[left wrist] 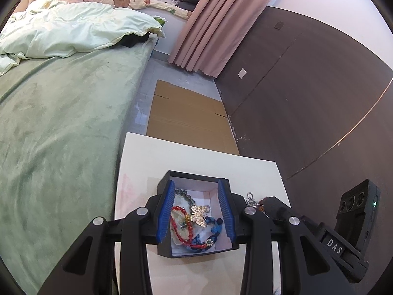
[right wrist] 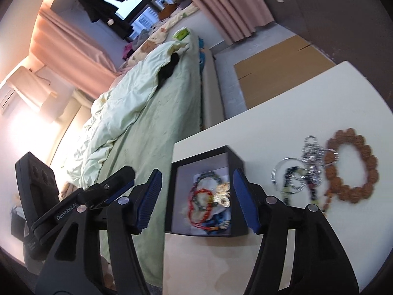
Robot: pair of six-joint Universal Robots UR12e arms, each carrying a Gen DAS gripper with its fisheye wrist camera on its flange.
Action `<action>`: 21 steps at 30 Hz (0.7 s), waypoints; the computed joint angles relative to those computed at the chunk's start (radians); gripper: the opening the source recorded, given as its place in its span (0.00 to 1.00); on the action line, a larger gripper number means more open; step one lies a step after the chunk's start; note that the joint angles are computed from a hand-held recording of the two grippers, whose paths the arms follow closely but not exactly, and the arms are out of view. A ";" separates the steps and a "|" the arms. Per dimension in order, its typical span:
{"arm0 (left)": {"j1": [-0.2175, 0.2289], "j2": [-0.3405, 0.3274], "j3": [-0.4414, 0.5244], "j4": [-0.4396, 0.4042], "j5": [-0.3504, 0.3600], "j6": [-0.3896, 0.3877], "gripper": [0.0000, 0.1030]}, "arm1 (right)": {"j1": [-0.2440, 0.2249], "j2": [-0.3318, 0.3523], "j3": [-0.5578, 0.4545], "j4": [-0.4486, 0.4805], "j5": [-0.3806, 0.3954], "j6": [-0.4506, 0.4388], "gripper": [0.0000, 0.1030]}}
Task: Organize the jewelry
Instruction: 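Lower the red-string charm into the box with the right gripper, then move the left gripper to the large brown bead bracelet and grasp it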
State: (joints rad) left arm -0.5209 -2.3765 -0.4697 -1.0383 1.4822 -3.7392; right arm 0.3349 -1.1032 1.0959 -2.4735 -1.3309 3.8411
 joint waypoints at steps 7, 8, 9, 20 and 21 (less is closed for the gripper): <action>-0.019 -0.019 0.031 -0.032 0.009 0.036 0.33 | -0.013 -0.057 0.069 0.025 -0.069 0.048 0.59; -0.023 -0.026 0.044 -0.044 0.012 0.042 0.33 | -0.015 -0.068 0.083 0.021 -0.073 0.053 0.59; -0.027 -0.033 0.055 -0.053 0.014 0.047 0.33 | -0.017 -0.075 0.092 0.021 -0.072 0.056 0.59; -0.066 -0.177 0.324 -0.195 0.011 0.105 0.33 | -0.042 -0.142 0.148 0.176 -0.138 0.033 0.59; -0.069 -0.213 0.394 -0.234 0.009 0.112 0.33 | -0.045 -0.148 0.154 0.185 -0.138 0.032 0.59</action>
State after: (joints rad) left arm -0.5902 -2.5894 -0.0756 -1.2723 1.4914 -3.6276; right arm 0.2898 -1.2510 1.2496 -2.2882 -1.4689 3.8733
